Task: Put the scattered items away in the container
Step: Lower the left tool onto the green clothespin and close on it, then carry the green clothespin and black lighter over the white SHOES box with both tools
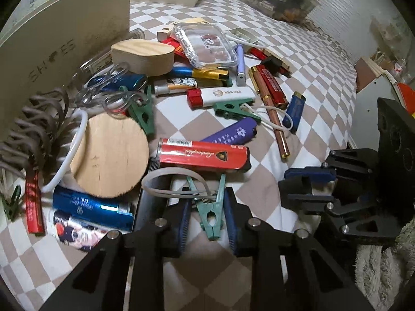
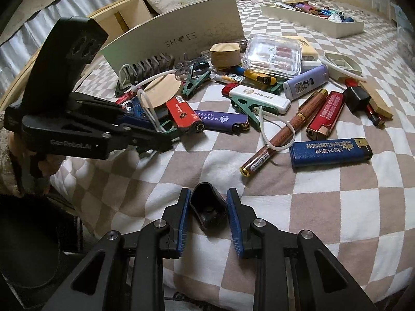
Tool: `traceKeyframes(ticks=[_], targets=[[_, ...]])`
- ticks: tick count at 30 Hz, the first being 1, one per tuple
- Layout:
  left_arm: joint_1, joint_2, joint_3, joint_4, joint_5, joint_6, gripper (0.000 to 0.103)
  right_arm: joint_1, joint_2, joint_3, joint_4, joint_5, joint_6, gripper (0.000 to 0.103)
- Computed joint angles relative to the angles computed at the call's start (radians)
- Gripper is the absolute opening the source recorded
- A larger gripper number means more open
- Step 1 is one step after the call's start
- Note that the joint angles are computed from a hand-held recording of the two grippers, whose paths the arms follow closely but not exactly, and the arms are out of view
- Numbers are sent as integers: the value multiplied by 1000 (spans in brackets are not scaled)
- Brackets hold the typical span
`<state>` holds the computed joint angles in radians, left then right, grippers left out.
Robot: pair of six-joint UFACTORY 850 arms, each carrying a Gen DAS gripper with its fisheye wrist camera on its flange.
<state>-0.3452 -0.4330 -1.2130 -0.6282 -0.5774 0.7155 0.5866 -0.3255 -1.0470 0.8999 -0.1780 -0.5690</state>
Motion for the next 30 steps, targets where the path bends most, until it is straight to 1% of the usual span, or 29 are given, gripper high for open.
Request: traceKeyframes(ticks=[2, 4, 8, 11, 13, 18, 24, 26, 30], targets=[[2, 10, 10, 2, -3, -9, 25, 7, 4, -1, -88, 5, 81, 29], [2, 19, 21, 4, -4, -14, 25, 11, 5, -2, -130, 3, 120, 29], [-1, 39, 45, 13, 4, -25, 25, 17, 11, -2, -144, -5, 136, 29], [7, 46, 50, -24, -19, 11, 25, 23, 9, -7, -173, -8, 168, 29], [1, 57, 54, 9, -6, -12, 25, 27, 8, -11, -191, -11, 185, 29], [0, 82, 60, 4, 5, -11, 25, 33, 7, -21, -236, -16, 228, 29], [9, 110, 59, -37, 27, 7, 25, 34, 21, -26, -304, -10, 294, 29], [13, 116, 56, -48, 35, 11, 25, 36, 29, -28, -304, 2, 289, 29], [20, 132, 54, -75, 47, 27, 25, 41, 42, -41, -373, 13, 335, 29]])
